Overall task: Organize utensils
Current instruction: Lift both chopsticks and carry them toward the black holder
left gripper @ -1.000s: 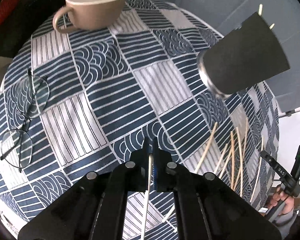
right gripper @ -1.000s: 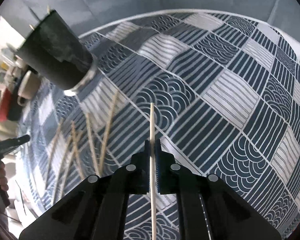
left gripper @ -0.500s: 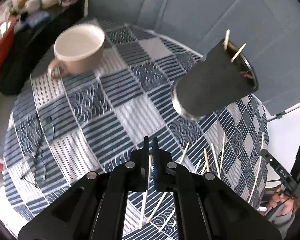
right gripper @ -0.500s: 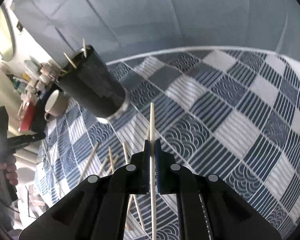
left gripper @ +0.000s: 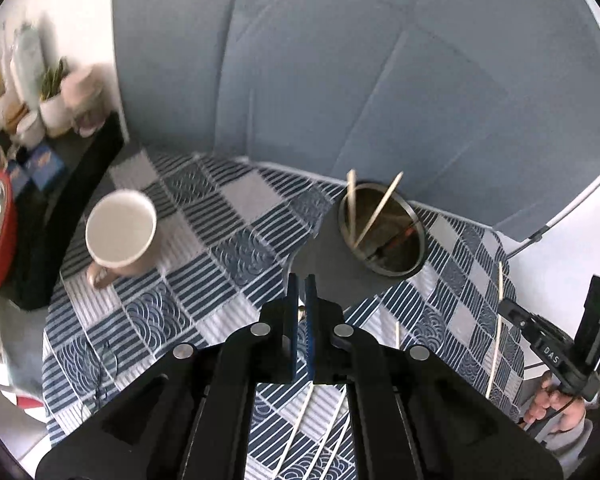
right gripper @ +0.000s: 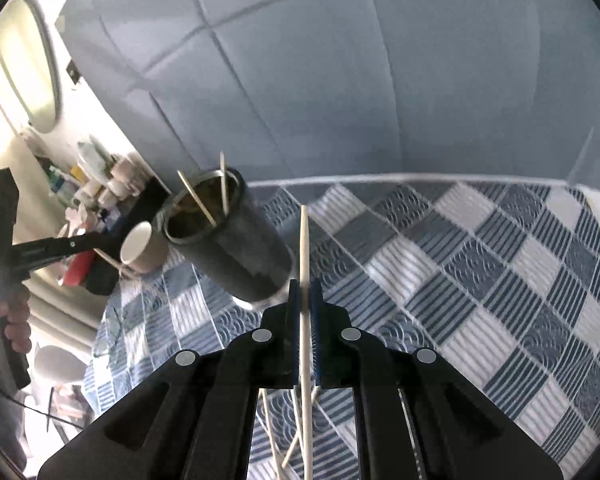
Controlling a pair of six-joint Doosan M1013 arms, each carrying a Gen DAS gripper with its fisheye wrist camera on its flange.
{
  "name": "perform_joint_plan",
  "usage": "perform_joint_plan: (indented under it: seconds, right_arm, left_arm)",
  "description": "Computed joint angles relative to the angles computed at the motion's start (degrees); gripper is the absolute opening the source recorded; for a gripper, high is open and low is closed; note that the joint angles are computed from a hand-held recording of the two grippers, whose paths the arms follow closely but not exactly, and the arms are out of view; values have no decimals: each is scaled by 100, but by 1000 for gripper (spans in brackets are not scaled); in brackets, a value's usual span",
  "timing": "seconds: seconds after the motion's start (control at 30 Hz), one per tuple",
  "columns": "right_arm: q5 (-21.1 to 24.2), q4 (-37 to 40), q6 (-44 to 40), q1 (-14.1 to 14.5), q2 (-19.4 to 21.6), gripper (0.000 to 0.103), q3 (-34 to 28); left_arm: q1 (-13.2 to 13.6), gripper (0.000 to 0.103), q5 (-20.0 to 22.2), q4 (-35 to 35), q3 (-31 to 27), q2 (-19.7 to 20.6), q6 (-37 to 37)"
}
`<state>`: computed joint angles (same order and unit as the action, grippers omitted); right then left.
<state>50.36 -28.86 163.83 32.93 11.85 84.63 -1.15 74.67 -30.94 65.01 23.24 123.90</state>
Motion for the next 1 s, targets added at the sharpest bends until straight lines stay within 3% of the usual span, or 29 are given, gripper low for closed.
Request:
perform_joint_plan:
  seconds: [0.3, 0.5, 1.0]
  right_arm:
    - [-89, -372, -376, -75, 240, 5, -698]
    - [-120, -526, -539, -144, 429, 5, -1092]
    - [-764, 283, -1477, -564, 919, 5, -1733]
  left_arm:
    - [-18, 3, 25, -451, -365, -3, 120]
    - [-13, 3, 346, -827, -930, 199, -55]
    - [-263, 3, 424, -815, -1889, 597, -415]
